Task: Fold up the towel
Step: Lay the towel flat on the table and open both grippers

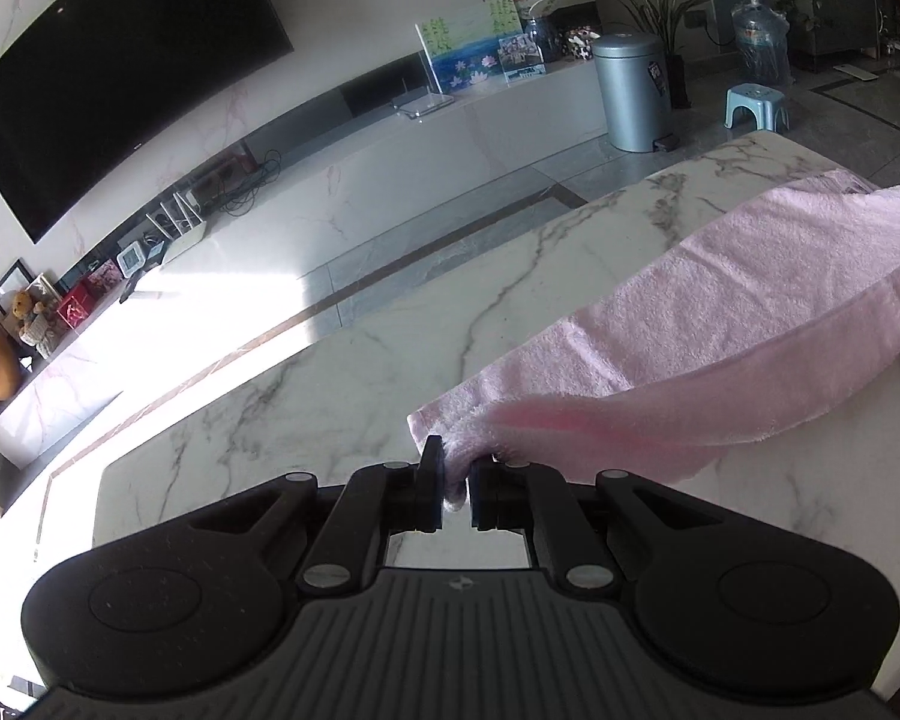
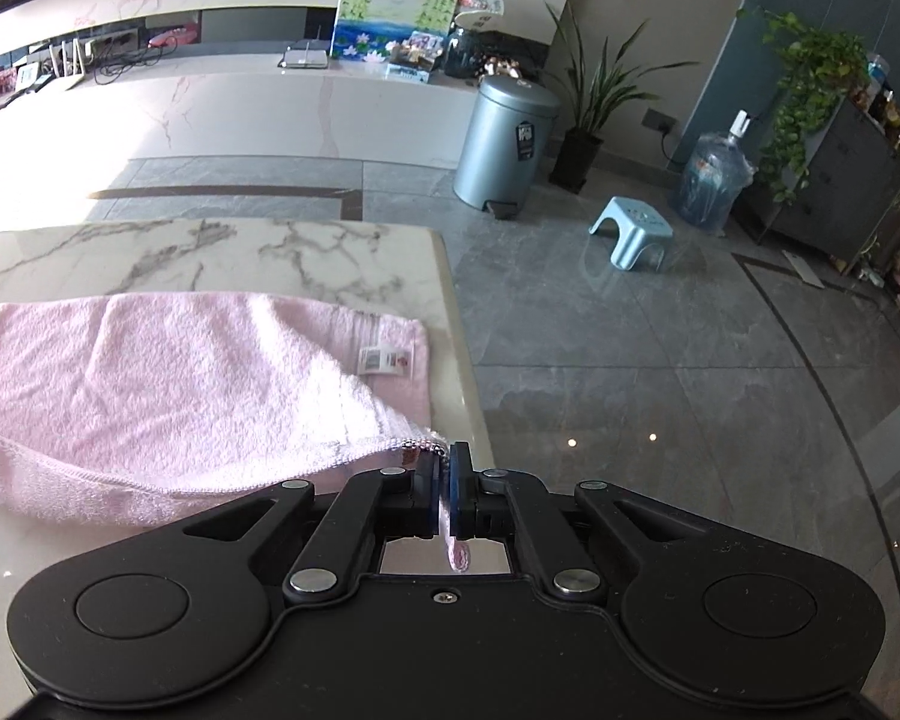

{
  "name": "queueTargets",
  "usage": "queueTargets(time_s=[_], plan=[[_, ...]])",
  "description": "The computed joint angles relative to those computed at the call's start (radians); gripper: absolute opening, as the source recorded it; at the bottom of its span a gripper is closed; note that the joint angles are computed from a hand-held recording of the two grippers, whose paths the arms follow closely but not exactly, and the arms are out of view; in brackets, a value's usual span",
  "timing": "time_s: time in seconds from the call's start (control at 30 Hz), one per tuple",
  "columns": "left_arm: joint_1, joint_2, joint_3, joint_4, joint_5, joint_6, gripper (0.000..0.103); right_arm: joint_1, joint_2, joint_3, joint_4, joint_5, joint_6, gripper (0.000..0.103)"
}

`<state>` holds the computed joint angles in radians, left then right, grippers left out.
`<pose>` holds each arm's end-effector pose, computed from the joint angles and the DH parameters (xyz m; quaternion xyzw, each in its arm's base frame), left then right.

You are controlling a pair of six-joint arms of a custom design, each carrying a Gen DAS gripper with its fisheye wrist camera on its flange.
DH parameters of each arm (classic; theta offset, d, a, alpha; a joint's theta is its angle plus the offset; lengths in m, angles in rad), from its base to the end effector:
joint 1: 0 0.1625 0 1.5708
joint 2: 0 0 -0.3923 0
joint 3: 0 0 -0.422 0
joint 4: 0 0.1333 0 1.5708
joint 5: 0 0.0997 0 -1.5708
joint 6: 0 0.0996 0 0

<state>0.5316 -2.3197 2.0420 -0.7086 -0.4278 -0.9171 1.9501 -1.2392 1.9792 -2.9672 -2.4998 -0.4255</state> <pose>-0.0581 -0.2939 0.4760 0.2047 0.7944 -0.2943 0.4903 0.2551 -0.4955 0.2625 0.1986 -0.8353 0.2783 0.4306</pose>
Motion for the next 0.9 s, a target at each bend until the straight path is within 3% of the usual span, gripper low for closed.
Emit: queueTargets(time_s=[0.27,0.43,0.9], plan=[[-0.112,-0.096,0.038,0.192,-0.15,-0.117,0.007,-0.032,-0.149,0.173,0.123,-0.005,0.11,0.001],[-0.136,-0.141,0.047,0.248,-0.213,-0.158,0.007,-0.051,-0.222,0.245,0.192,0.004,0.172,0.001],[-0.192,-0.235,0.083,0.355,-0.352,-0.235,0.009,-0.084,-0.31,0.318,0.36,0.051,0.229,0.003]])
